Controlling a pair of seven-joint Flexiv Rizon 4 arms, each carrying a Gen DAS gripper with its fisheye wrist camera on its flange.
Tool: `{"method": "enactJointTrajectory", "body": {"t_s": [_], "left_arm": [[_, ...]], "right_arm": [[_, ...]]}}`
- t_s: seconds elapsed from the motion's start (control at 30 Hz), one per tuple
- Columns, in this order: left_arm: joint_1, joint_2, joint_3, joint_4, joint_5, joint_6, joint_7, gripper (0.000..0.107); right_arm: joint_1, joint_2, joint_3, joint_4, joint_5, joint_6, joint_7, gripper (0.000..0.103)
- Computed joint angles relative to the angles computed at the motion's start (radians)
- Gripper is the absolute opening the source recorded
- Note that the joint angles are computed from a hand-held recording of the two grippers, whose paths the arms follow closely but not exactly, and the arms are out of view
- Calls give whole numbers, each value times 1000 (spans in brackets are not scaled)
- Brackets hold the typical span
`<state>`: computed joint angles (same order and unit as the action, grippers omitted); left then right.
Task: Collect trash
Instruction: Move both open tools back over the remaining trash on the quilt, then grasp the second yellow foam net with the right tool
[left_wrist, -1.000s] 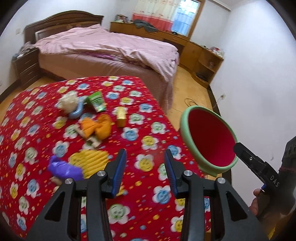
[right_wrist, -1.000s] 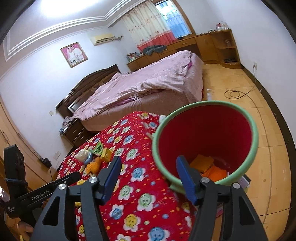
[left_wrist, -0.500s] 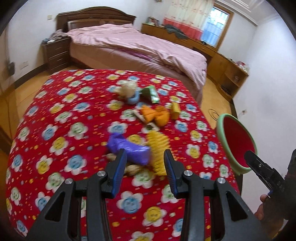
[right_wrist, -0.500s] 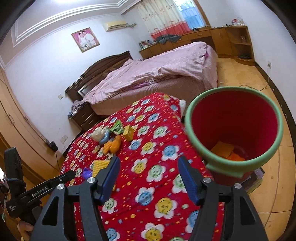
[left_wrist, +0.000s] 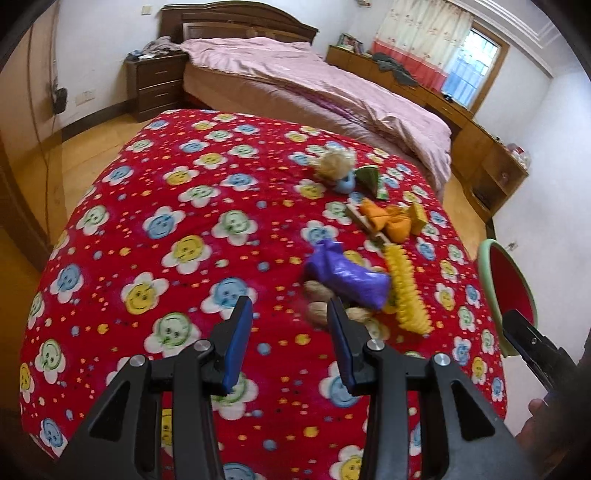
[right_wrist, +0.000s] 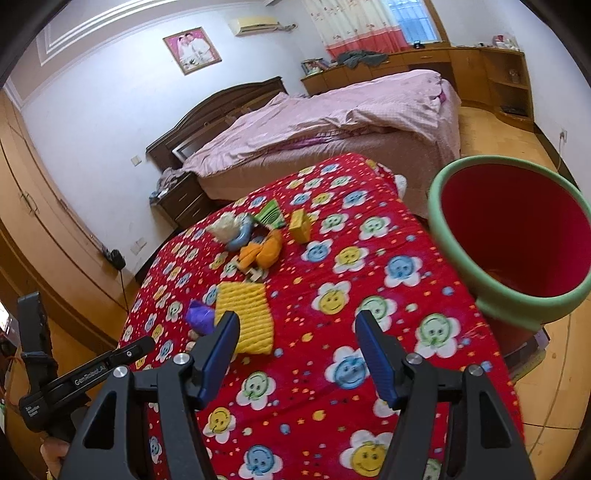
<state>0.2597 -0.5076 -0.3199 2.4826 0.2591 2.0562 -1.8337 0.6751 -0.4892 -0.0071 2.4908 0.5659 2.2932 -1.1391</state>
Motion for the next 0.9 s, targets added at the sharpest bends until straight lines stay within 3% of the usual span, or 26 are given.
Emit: {"method": "enactJointTrajectory", "body": {"t_s": [0.37, 0.9], "left_arm": [[24, -48, 37, -1, -6, 22, -1, 42], [30, -71, 36, -20, -22, 9, 13, 42]], "right_arm": [[53, -34, -37, -71, -38, -102, -9, 69], [0, -120, -44, -159, -241, -202, 50, 68]]}}
